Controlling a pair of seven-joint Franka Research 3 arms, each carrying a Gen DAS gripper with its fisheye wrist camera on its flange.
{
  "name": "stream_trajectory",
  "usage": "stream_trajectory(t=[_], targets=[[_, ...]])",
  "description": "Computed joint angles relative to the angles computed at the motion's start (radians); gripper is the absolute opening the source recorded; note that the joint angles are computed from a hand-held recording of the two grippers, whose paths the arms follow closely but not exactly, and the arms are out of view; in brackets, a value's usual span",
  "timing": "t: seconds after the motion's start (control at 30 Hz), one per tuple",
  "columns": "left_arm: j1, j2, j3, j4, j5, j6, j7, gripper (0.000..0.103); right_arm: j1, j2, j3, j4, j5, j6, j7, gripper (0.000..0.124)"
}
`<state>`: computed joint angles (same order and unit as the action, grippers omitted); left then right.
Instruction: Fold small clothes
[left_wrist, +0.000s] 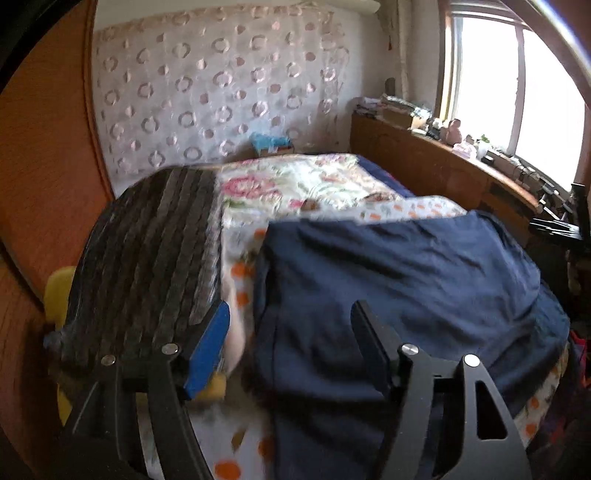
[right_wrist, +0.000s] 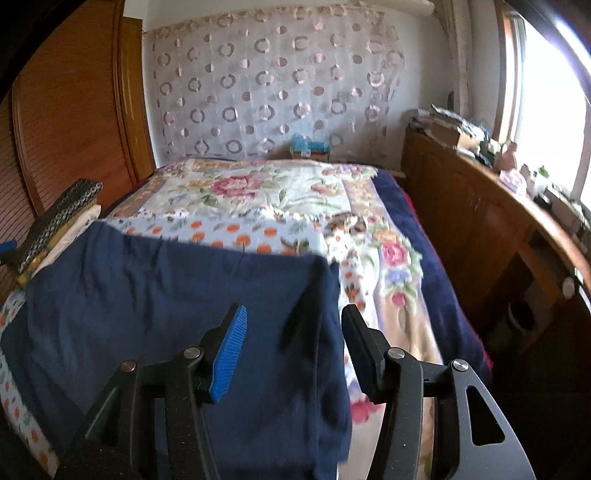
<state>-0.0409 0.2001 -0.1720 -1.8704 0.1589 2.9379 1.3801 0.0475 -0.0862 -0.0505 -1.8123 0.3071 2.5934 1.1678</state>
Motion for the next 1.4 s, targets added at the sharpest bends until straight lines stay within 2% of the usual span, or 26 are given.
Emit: stream_trajectory(t=[0.23, 0.47, 0.67, 0.93, 1.03, 1.23, 1.4], targets=[[-0.015, -0.054, 0.026, -0.113, 0.051, 0.012, -0.086, 0.069, -0.022, -0.109, -0.017, -0.119, -0.022, -0.050, 0.008, 0.055], [-0.006, -0.039, 0.002, -0.129, 0.010, 0.008, -0.062, 0.068, -0.036, -0.160, -0.029, -0.125, -0.025, -0.132, 0.009, 0.055], [-0.018, 0.011, 0.008, -0.069, 0.011, -0.060, -0.088, 0.065, -0.031, -0.107, -0.021, -0.088, -0.015, -0.133, 0.022, 0.055], [0.012, 0.045, -0.031, -0.026, -0.080, -0.094, -0.026, 0.065, -0.026, -0.047, -0.021, -0.047, 0.022, -0.129, 0.010, 0.055], [0.014, 0.055, -0.037, -0.011, -0.105, -0.109, -0.005, 0.065, -0.029, -0.031, -0.014, -0.041, -0.009, -0.122, 0.030, 0.055], [-0.010, 0.066, -0.008, 0.011, -0.067, -0.137, -0.055, 0.065, -0.034, -0.008, 0.006, -0.034, -0.141, -0.071, 0.147, 0.055], [-0.007, 0.072, -0.011, 0.016, -0.061, -0.137, -0.061, 0.062, -0.036, 0.011, -0.003, -0.016, -0.149, -0.088, 0.182, 0.055]])
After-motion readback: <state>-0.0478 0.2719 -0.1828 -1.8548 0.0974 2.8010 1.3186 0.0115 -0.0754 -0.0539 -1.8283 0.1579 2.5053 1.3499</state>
